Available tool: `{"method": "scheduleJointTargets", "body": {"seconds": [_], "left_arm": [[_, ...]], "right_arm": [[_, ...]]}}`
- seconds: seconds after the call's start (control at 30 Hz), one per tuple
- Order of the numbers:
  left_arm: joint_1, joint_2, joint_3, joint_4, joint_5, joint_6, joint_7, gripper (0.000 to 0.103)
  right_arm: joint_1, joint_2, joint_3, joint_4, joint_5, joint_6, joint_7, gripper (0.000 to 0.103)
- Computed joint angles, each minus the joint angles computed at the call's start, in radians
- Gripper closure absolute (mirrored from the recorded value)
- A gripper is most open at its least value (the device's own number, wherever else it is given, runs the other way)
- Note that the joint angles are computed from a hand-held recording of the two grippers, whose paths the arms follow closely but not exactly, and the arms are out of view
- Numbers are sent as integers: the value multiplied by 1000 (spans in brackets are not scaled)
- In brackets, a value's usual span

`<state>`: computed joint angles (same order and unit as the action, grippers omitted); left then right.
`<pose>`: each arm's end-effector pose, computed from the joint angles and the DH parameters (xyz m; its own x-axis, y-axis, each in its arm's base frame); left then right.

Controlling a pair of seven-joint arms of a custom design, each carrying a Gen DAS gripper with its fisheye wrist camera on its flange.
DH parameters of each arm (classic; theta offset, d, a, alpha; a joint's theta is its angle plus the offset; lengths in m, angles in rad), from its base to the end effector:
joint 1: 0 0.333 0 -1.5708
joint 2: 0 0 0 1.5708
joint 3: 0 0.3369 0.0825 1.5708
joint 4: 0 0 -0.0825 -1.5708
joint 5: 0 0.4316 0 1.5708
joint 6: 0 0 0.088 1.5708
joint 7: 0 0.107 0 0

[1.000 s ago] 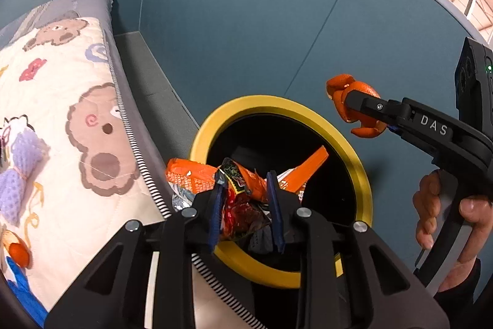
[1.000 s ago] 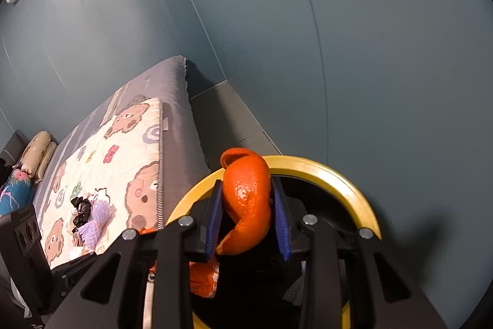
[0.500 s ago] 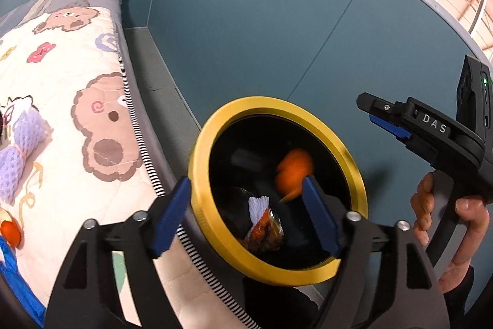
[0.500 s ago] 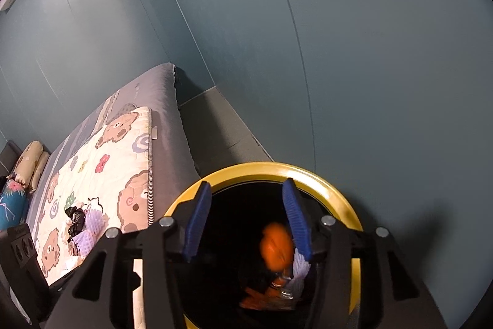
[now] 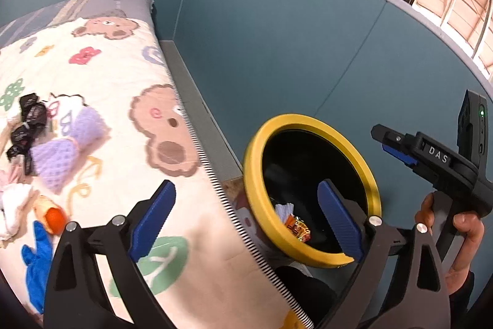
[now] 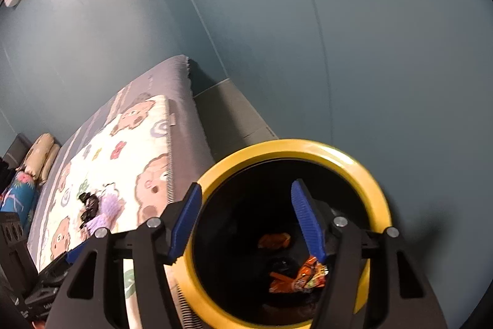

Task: Collect trash
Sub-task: 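Withdraw both tools from the bin back toward the bed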

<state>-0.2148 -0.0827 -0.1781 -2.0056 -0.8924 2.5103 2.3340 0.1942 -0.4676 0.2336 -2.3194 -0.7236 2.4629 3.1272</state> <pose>0.5738 -0.2344 0.5604 -0.6271 -0.7068 0.3275 -0.6628 0.2633 -0.7010 0.4450 0.2198 0.5861 -0.4842 -0.8175 -0.3119 -0.4490 0.5381 -0.7134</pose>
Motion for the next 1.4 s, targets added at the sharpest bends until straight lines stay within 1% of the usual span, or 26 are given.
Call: {"method": "scheduleJointTargets", "body": {"seconds": [0.13,0.3,0.5,0.93,1.23,1.4], "left_arm": [[12,-36,20,-29,-25,4,32,10],[28,-92,52,-79,-43,24,79,9],[51,-128,88,-103,-43,39,87,8],[119,-212,159,-181,0,46,113,8],[175,-254,201,-251,68,38,128,8],[197,-270,217,-287,77,38,131,8]], "right_arm": [[12,38,18,40,-13,11,-7,43],[40,103,22,104,-26,25,-35,40],[77,189,21,189,-59,51,-52,36],[186,362,-16,348,-61,116,-123,36],[255,451,-39,428,-19,121,-191,36],[289,503,-48,472,20,132,-241,36]]}}
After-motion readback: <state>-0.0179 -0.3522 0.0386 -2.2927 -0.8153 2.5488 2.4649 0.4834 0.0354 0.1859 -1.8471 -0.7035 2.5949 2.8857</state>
